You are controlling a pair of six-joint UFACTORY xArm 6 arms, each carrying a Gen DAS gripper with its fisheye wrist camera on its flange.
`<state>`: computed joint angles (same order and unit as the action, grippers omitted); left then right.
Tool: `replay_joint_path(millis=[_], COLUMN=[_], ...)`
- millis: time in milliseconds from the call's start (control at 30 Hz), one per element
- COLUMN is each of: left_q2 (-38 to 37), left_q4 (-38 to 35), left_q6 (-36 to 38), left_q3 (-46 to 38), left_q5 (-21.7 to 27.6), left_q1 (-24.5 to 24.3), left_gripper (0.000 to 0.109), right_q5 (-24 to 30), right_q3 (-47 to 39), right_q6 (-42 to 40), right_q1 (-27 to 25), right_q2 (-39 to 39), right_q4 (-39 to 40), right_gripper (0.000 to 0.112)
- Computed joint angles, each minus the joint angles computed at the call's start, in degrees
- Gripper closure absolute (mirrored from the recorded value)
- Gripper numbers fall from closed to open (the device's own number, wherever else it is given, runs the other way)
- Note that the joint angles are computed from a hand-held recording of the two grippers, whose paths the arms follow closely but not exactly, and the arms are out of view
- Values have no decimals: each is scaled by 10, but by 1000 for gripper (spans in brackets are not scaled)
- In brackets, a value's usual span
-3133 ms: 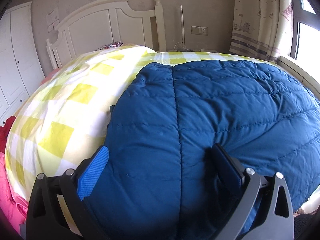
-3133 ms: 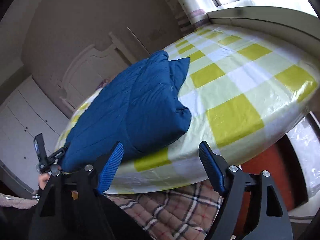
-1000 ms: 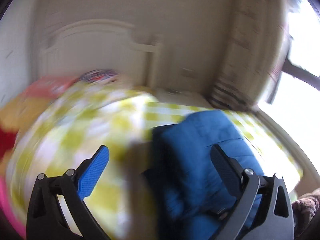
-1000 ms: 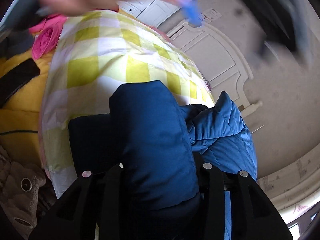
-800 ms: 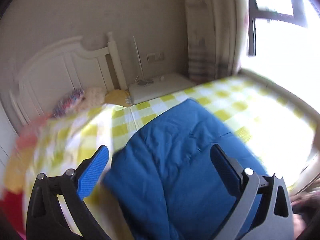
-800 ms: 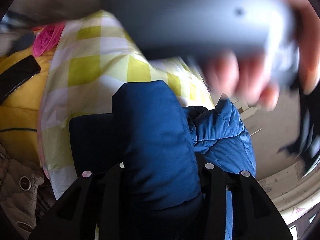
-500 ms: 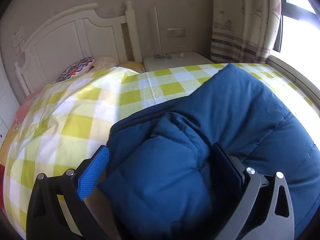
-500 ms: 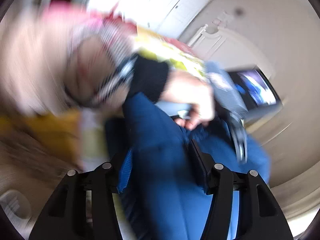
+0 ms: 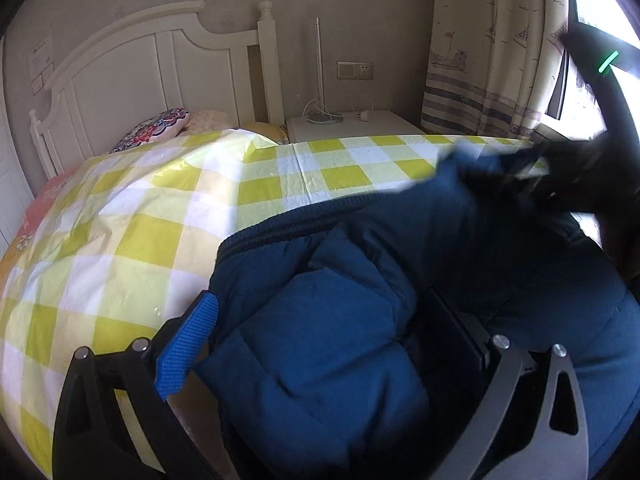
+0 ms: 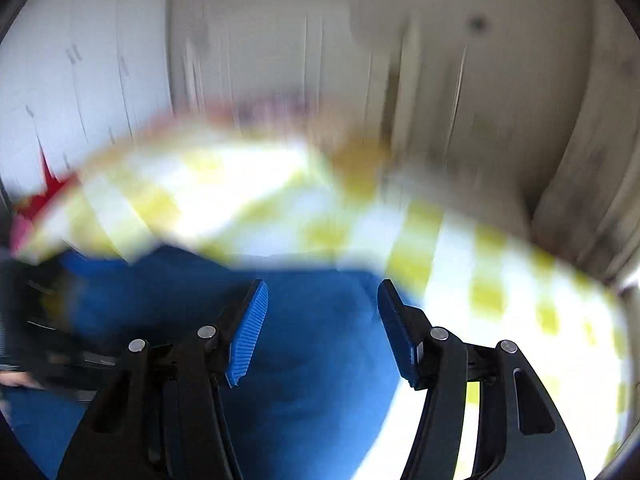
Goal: Fold large clothes
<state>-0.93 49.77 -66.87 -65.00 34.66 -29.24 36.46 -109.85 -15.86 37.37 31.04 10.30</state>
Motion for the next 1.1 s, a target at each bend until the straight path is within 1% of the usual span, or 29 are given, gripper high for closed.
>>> replay_joint_path(millis=[33,67,100,133,200,233,267,300,333,367,400,433,467,500,533,567,633,667,733,767,800,833,900,933,967,1000,1033,1067,1100], left_q2=[1,0,-2,-3,-4,-4,-5,-7,-7,-6,-6,-6,-5,-3,-4,-6,-11,-18,-55,-82,-110,-139,-218,-234,-231,-215,-182,-174,-186], left_q4=[-4,-17,-31,-41,-43,-39,-35,-32,-31,-31,-32,-31,-32,-41,-52,-58,-78,-72,-7,24,48,66,100,101,93,73,56,50,48], left_q6=[-1,7,13,20,22,20,16,11,9,8,9,7,6,14,23,28,52,58,16,-11,-34,-53,-76,-66,-54,-38,-40,-66,-116], left_q3=[1,4,10,14,15,15,17,19,19,20,20,19,18,17,19,20,16,10,14,26,42,61,123,139,142,133,138,150,174], left_q5=[5,-6,-20,-31,-34,-33,-34,-35,-37,-39,-40,-38,-33,-36,-42,-44,-27,3,70,94,106,104,59,64,92,134,152,146,116], left_q1=[2,8,15,19,20,19,19,19,19,20,20,20,20,22,25,26,23,14,-17,-36,-53,-67,-107,-131,-157,-177,-182,-179,-167], left_gripper=[7,7,7,7,7,7,7,7,7,7,7,7,7,7,7,7,7,7,8,8,8,8,8,8,8,8,7,7,7], right_q5=[36,48,47,54,91,97,92,62,29,10,14,43,64,61,50,63,67,61,51,50,48,46,42,41,40,41,41,42,46], right_q3=[-48,-78,-83,-92,-127,-143,-135,-120,-82,-68,-73,-93,-107,-100,-92,-106,-107,-99,-89,-90,-87,-86,-87,-87,-87,-87,-88,-89,-92], right_q6=[-5,-14,-7,3,4,13,12,9,3,8,18,28,32,21,26,25,25,29,31,30,27,25,25,25,26,28,30,32,34], right_q1=[2,1,4,8,10,11,9,7,7,8,12,16,24,30,31,31,32,33,33,32,30,30,29,29,29,29,30,30,31], right_q2=[47,70,72,74,84,85,75,60,38,31,39,54,79,81,77,83,83,79,75,76,75,74,77,77,78,78,78,79,79], right_q4=[-2,5,-5,-34,-71,-81,-72,-44,-25,-17,-28,-51,-98,-130,-138,-135,-144,-149,-152,-148,-141,-136,-133,-134,-133,-135,-135,-137,-138], right_gripper=[55,55,55,55,56,56,56,56,56,56,56,55,55,55,55,55,55,55,55,55,55,55,55,55,55,55,55,55,55])
